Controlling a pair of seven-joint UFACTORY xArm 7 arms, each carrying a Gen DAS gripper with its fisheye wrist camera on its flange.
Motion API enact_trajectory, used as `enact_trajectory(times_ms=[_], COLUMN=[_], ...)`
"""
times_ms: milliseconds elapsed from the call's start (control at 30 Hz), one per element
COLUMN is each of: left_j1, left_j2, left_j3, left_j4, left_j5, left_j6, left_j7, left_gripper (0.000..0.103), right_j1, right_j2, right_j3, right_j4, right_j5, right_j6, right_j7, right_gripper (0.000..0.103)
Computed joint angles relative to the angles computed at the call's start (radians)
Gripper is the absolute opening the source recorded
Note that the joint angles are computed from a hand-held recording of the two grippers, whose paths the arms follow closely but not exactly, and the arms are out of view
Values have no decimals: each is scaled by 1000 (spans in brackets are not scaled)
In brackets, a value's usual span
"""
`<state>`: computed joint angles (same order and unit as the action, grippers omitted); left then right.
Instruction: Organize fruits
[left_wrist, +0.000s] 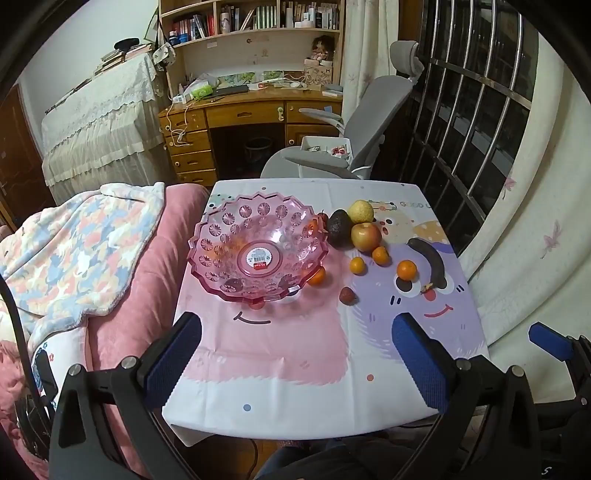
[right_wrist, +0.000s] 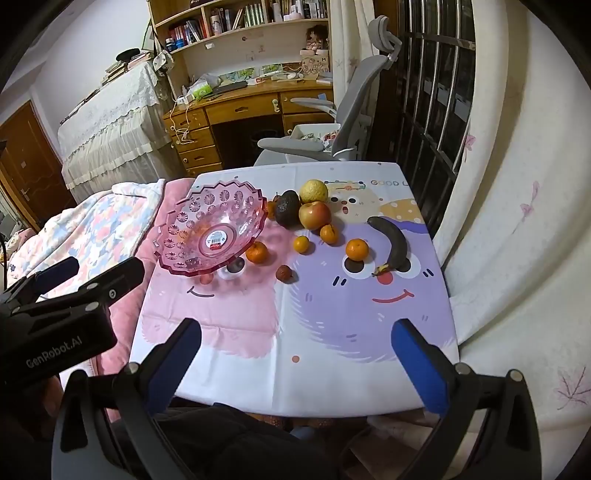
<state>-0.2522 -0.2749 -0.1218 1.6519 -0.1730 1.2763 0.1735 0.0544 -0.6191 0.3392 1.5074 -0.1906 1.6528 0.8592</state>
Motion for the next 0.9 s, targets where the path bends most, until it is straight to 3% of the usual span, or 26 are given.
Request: enact_trajectory(times_ms=[900], left_j1=[0], left_j2=[12], left_j3=[2], left_j4=[15], left_j5=[-5], left_j6=[8], left_j7=[3], left_gripper=[102], right_j1=[6], right_j2=[2], right_j3=[-6], right_j4=[-5], right_j5=[6], right_j6=[-6], right_j7=[5], right_gripper=[103])
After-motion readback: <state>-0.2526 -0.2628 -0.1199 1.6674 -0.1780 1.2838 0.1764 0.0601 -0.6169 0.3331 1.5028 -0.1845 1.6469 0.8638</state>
